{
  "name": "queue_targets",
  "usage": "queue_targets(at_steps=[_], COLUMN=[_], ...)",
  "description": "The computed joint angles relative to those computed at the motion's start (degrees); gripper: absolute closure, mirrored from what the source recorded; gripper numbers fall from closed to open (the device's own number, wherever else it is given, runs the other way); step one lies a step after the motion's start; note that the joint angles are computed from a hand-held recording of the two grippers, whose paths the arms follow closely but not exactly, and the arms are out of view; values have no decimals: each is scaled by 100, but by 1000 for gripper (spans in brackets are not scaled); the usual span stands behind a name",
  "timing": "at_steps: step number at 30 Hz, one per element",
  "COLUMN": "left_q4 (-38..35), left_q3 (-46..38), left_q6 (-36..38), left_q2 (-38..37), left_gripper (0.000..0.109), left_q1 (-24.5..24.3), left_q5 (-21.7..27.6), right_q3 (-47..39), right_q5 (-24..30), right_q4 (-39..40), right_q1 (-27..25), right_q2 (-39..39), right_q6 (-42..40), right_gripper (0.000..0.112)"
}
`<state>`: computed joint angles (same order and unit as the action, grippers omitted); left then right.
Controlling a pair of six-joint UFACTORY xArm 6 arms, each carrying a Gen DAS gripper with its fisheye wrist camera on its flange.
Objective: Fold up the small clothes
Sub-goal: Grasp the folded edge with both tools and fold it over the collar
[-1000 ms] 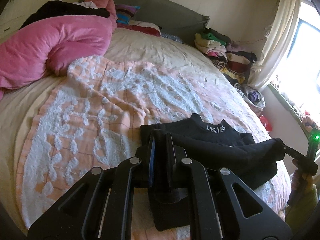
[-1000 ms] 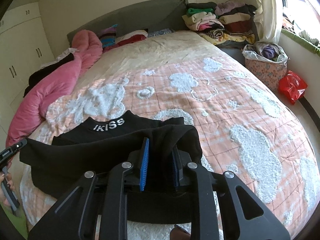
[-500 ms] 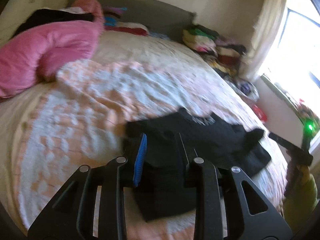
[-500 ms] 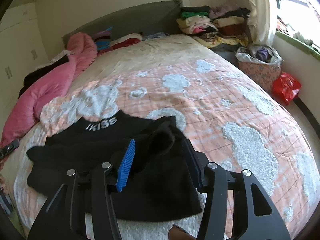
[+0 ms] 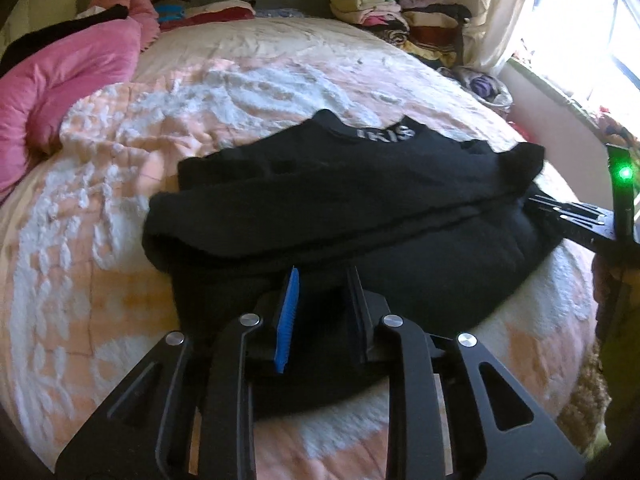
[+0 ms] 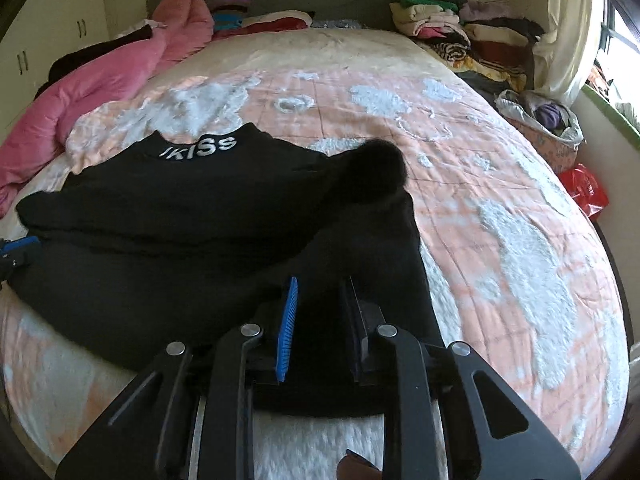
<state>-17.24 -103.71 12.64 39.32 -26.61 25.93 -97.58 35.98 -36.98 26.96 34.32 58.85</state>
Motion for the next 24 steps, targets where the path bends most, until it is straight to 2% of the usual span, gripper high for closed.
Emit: queue_targets(at_steps=[5,11,15,19,21,23,24], left_q4=[510,626,847,666,703,684,715], left_q3=[-1141,-2366,-3229,-3076,-2990,-3221,-3300], left_q6=[-452,-705,-1037,-1174,-1305,-1389,-1441], left_q2=[655,1313,1756,1650,1607,1751,1808], left_gripper=[92,92,84,83,76,70,69], left_q1=[104,217,313,502,580,649,664], left_q5=[492,799,869,720,709,903,965], right_q3=[-924,-1818,-2336,-2364,-2261,-2231,-2234], right_q5=[150,309,583,685,714,831,839], right_q4=[310,706,425,17,-192,-324,-272], right_q1=[-108,-271,-372,-438,-447,-437,-451], right_q2=[606,1113,1357,1306,1222,1200,1209], right_q6=[-341,-515,-159,188,238,246,166], right_gripper=[92,91,92,91,91,86,78])
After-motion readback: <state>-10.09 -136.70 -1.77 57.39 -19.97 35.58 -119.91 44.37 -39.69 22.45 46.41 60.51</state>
